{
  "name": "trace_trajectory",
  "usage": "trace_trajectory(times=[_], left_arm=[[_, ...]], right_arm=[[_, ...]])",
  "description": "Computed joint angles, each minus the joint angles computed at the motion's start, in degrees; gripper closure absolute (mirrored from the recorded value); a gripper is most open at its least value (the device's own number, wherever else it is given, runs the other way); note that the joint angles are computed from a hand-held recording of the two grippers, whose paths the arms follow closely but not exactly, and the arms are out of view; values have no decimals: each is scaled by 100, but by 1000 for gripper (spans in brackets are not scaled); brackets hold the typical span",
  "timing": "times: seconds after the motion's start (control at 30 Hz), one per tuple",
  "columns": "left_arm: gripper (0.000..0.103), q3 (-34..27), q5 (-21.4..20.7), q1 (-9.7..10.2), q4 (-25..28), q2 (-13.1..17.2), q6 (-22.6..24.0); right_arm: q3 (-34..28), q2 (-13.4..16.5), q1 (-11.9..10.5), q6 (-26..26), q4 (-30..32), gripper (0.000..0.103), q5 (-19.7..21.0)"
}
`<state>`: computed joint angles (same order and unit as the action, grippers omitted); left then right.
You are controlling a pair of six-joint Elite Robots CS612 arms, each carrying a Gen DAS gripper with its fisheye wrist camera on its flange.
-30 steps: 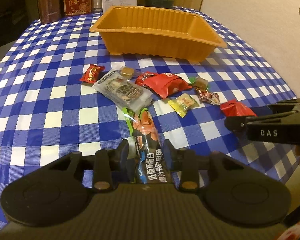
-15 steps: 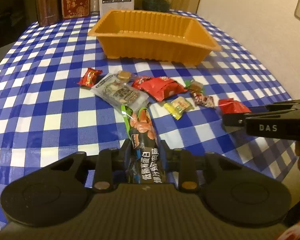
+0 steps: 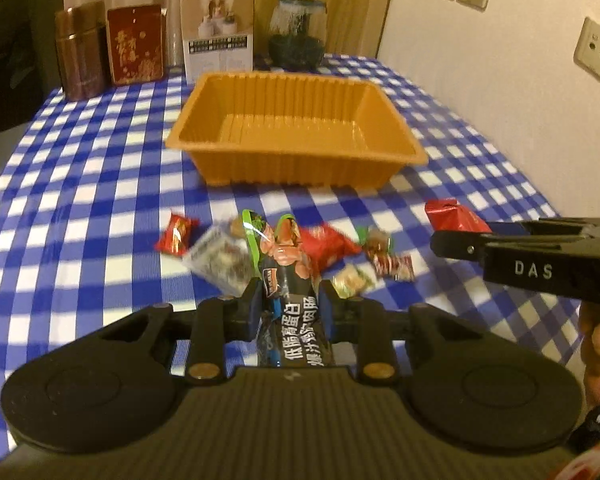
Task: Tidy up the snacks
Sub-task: 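Carry both snacks into the orange tray and open both tools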
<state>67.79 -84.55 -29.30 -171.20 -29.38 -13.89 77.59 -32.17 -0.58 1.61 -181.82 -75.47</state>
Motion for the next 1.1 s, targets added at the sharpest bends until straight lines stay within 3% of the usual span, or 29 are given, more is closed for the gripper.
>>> trace_trajectory(times=[0.27,0.63,1.1], left_arm=[[77,-655,-44,72,-2,250,257],[76,-1926,-99,202,286,835,414],[76,-4106,-244,369,1295,1937,493]], right_arm=[[-458,139,34,377,-233,63,-175],[-1409,535,0,724,-13,63,-317],[-2734,1204,57,636,877,63,-450]])
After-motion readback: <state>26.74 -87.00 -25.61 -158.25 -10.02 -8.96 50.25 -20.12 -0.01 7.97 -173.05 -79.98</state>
